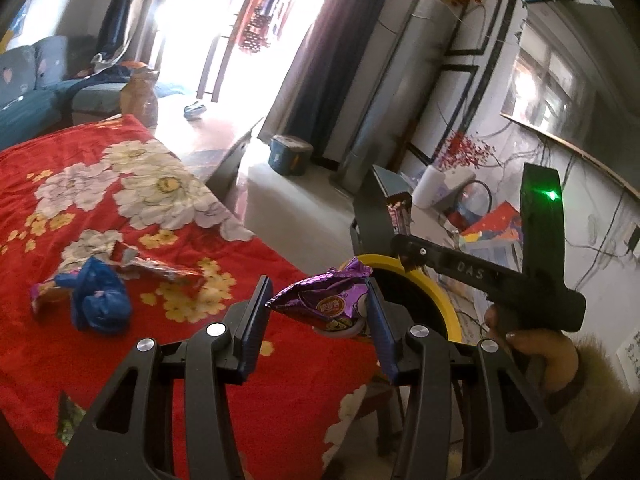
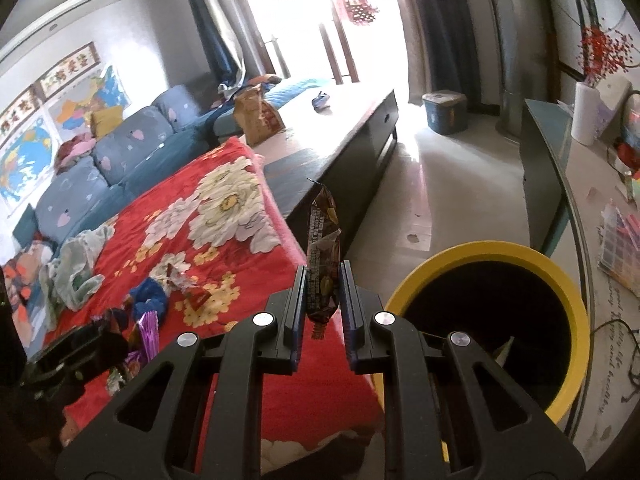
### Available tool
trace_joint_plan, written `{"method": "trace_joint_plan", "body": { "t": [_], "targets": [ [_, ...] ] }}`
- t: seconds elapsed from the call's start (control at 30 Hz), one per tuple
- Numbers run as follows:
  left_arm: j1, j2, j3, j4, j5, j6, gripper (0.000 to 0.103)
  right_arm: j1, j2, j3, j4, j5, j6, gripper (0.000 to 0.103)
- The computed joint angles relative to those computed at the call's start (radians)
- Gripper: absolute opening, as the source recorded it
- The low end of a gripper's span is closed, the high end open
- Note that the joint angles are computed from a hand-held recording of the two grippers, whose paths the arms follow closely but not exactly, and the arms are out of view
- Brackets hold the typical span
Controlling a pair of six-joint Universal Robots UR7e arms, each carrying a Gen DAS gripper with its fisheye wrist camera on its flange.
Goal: Collect trash
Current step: 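Carry the purple chip bag and candy bar over the yellow bin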
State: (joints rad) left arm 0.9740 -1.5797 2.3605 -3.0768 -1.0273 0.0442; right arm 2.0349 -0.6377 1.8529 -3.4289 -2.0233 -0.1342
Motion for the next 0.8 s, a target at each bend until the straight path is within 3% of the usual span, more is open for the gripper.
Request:
{"method": "trace_joint_plan", "body": {
  "t": [0.8],
  "targets": [
    [-0.034,0.177,-0.047,-0.038,-0.046,0.059,0.044,-0.092,-0.069,0.082,-0.097,-0.064,0.044,0.011]
  ]
}}
